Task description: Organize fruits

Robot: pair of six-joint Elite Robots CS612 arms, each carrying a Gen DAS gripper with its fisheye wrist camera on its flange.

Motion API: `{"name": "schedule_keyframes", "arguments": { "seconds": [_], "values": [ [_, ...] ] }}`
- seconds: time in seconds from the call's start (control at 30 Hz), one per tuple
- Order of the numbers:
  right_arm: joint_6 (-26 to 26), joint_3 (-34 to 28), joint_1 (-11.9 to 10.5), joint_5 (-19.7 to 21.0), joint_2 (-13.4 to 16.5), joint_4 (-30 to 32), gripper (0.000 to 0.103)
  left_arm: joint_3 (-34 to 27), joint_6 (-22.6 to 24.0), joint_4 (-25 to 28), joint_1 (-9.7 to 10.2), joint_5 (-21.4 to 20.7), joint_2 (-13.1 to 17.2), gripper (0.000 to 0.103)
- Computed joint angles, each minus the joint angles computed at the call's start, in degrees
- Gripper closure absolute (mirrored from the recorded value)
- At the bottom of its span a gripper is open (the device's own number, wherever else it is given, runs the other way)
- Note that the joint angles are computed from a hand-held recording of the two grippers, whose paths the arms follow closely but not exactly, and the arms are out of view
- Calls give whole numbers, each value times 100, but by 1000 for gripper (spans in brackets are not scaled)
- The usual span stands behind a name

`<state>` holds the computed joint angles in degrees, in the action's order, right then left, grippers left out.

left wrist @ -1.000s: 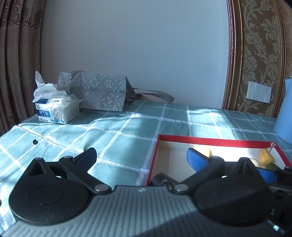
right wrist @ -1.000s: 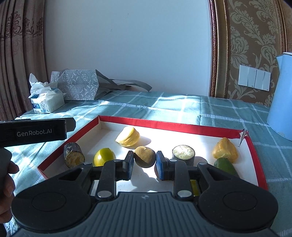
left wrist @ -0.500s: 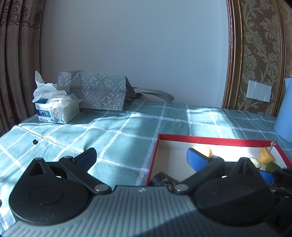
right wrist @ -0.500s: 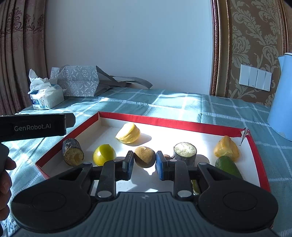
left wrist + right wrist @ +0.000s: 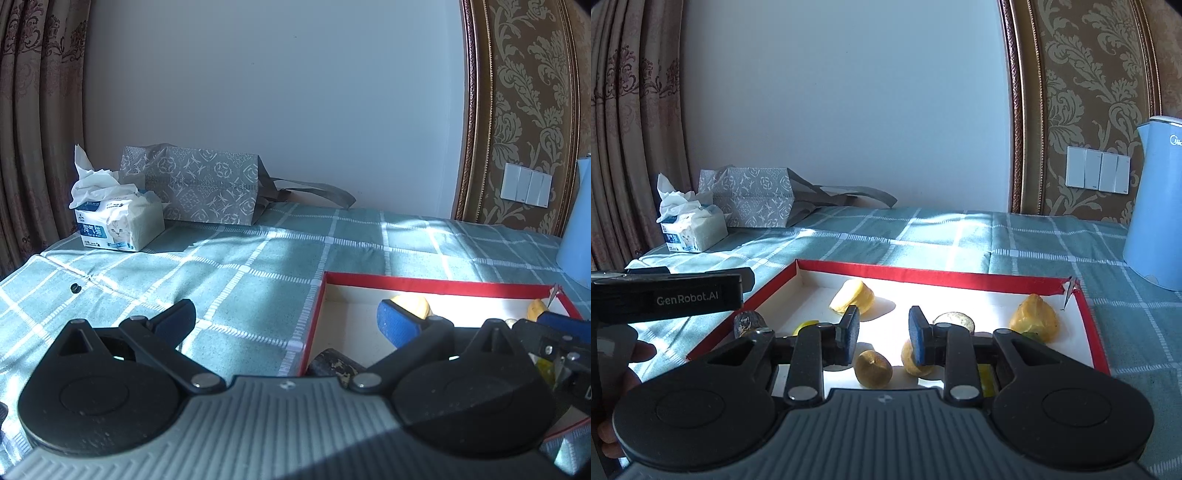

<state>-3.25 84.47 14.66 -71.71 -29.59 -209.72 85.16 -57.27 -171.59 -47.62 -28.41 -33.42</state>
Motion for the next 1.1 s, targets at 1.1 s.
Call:
{"name": "schedule_keyframes", "arguments": {
  "seconds": [1.1],
  "values": [
    [922, 333, -198, -154, -149, -887, 43, -3, 417, -196, -24, -53, -6, 0]
  ]
}}
